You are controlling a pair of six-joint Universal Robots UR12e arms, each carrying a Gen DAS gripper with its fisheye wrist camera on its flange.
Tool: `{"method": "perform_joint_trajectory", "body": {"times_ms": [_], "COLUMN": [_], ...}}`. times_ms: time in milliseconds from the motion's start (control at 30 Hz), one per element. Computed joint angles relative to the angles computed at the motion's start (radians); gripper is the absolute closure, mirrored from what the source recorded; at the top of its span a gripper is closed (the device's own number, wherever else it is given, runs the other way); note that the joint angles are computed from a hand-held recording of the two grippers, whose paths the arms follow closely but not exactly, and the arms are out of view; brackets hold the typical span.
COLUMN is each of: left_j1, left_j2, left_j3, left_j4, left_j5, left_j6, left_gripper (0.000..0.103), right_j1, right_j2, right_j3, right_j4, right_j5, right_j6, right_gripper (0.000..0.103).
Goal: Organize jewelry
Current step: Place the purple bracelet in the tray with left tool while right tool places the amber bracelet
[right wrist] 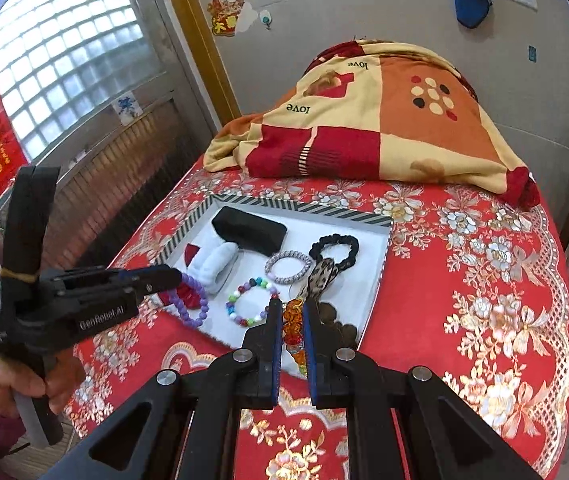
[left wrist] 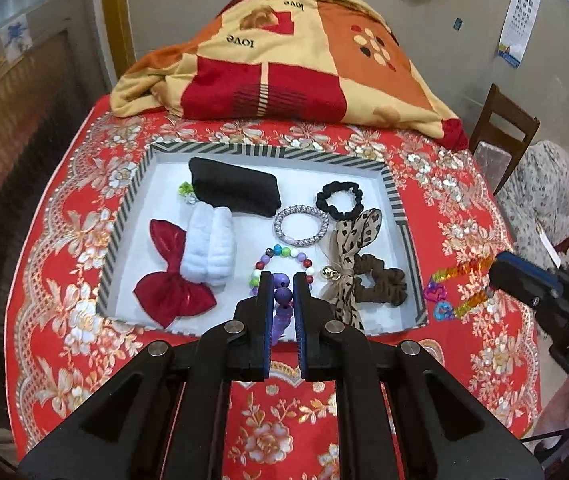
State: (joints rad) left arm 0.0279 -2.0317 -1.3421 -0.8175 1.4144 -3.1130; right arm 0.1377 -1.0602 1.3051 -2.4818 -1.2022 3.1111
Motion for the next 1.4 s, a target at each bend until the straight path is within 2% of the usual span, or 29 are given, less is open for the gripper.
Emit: {"method": "perform_joint_trajectory", "body": {"times_ms": [433,767,967,1167,1267,1333,1400], "left_j1": [0.015,0.043,0.056,0.058,0.058,0.057,0.055], "left_j2": [-0.069,-0.081,-0.081,-0.088,-0.093,-0.096,-0.095], "left_j3": [0.069,0.059,0.043,0.043,0.047,0.047,0.045], "left_j4": [-0.069,-0.102,-0.13,-0.138,-0.148,-0.148,-0.141], "left_j5": [-0.032,-0.034,-0.042,-0.035,-0.034,-0.03,-0.025], "left_j6": [0.012,0.0,-0.02,-0.035,-0.041,-0.041,-0.04], "left_gripper": [0.095,0.095,0.095,0.095,0.095,0.095,0.095], "right_j1": [0.017,0.034,0.047,0.055,0.059,0.062,0.059], "right_j2": [0.104,0.171,0.246,0.349,0.406,0.435,0.442], "right_j3": [-0.148,-0.267,-0.399,-0.553,-0.636,-0.679,-0.685], "right_j4": [0.106,0.17,0.227,0.313,0.372,0.41,0.426], "right_j5": [-0.04,-0.029,-0.013,0.022,0.009,-0.032,-0.042], "right_j6": [0.022,0.002,-0.021,-0.004,0.006,0.008,0.022], "right_gripper": [0.094,0.094,0.094,0.094,0.094,0.094,0.094]}}
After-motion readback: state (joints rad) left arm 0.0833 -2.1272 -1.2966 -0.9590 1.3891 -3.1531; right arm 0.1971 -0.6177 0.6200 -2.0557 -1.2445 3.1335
